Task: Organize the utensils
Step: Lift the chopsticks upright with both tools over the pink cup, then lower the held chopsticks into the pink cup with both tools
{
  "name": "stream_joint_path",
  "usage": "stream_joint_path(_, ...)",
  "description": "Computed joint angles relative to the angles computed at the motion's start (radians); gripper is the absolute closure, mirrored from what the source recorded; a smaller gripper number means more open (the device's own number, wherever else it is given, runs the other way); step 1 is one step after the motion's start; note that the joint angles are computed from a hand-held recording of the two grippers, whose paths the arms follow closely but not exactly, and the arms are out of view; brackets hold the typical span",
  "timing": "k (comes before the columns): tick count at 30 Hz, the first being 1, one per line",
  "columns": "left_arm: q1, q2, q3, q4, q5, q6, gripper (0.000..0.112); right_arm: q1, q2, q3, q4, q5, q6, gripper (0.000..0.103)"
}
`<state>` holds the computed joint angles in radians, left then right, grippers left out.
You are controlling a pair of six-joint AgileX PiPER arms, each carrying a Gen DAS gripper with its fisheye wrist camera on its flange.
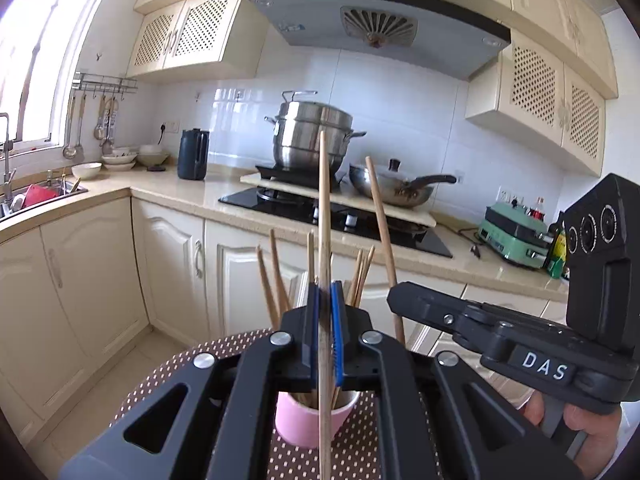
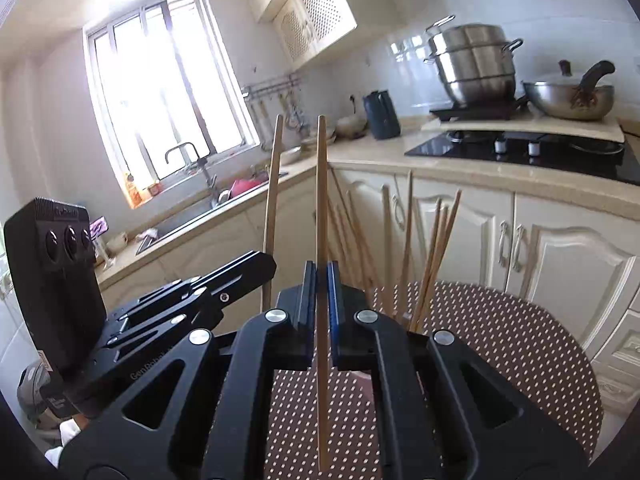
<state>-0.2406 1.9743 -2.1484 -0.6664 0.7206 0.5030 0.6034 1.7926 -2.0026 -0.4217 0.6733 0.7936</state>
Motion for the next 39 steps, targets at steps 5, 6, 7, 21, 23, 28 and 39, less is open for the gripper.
stream_joint_path(5, -0.019, 0.088, -0.115, -0.024, -0.032, -0.023, 0.106, -0.016, 0.016, -0.037, -0.099, -0.013, 0.067, 0.097)
stream_joint_path(6, -0.024, 0.104, -0.131, -0.028, -0.048, -0.029, 0.106, -0.021, 0.024, -0.043, -0.123, -0.02, 0.084, 0.097)
stream_joint_path(7, -0.03, 0.126, -0.149, -0.032, -0.067, -0.035, 0.106, -0.026, 0.026, -0.034, -0.138, -0.035, 0.098, 0.097)
stream_joint_path(21, -0.076, 0.298, -0.308, 0.013, -0.208, -0.092, 0.106, -0.071, 0.072, 0.1, -0.529, -0.191, 0.492, 0.097)
stream_joint_path(23, -0.083, 0.286, -0.266, 0.011, -0.233, -0.069, 0.106, -0.074, 0.075, 0.117, -0.575, -0.207, 0.54, 0.097)
stream_joint_path(28, -0.095, 0.22, -0.087, -0.071, -0.324, 0.086, 0.106, -0.064, 0.073, 0.173, -0.771, -0.232, 0.712, 0.097)
stream_joint_path(39, -0.1, 0.103, 0.17, -0.046, -0.376, 0.148, 0.106, -0.063, 0.061, 0.275, -0.902, -0.3, 0.866, 0.097)
